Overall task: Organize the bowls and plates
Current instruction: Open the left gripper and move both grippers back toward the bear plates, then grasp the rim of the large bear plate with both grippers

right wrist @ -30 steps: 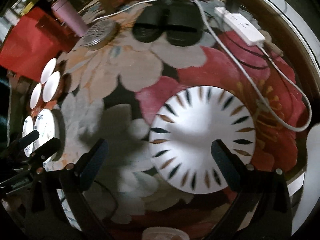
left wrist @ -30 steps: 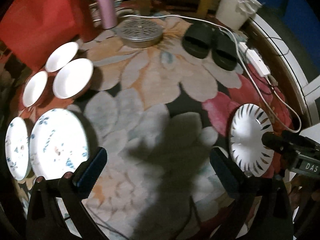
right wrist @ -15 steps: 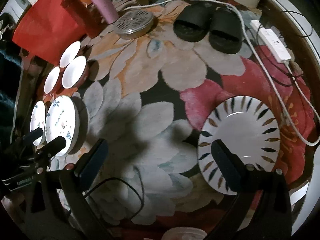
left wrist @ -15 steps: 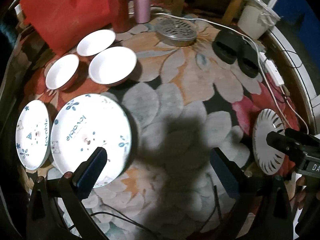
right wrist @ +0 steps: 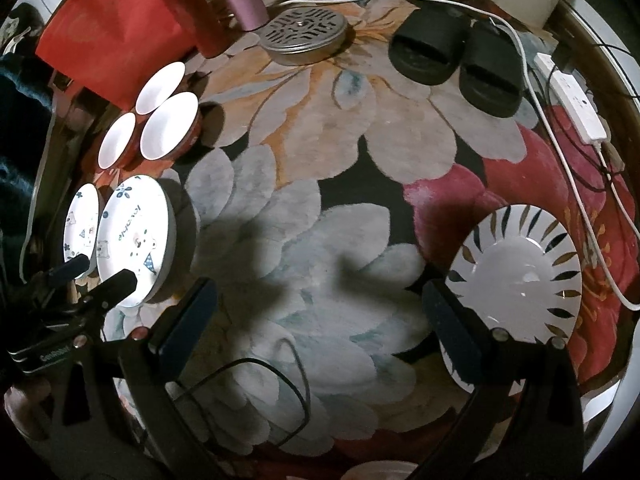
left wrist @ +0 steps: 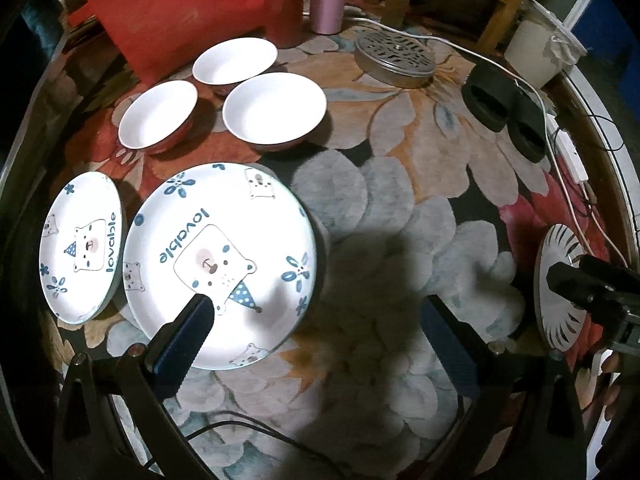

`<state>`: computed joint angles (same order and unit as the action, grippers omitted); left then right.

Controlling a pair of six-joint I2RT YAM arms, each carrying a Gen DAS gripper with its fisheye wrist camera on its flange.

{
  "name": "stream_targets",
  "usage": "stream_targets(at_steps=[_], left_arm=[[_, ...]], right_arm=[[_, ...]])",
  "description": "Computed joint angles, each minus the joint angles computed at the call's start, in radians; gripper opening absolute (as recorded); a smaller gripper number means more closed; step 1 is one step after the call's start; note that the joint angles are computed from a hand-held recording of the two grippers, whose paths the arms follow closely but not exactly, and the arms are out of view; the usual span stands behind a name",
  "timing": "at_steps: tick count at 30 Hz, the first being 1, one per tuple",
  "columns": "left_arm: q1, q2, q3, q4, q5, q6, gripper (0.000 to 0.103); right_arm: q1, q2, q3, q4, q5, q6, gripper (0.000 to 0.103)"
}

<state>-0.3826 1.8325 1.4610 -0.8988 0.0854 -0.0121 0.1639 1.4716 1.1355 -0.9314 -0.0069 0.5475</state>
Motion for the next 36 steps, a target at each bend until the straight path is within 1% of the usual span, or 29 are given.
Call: stream_targets(at_steps=[17, 26, 36], left_arm=[[0.084, -0.004, -0.055, 0.042, -0.014, 0.008, 0.103], [0.14, 0.001, -0.076, 0.062, -0.012, 0.015, 0.103], [0.194, 0.017, -0.083, 0.072, -0.011, 0.021, 0.102]], right_arm=[[0.077, 0.114, 0.063, 0.05, -0.001, -0.013, 0.103], [0.127, 0.215, 0.122, 0.06, -0.028, -0.02, 0.103], [0.176, 0.313, 0.193, 0.056, -0.023, -0.036, 0.103]])
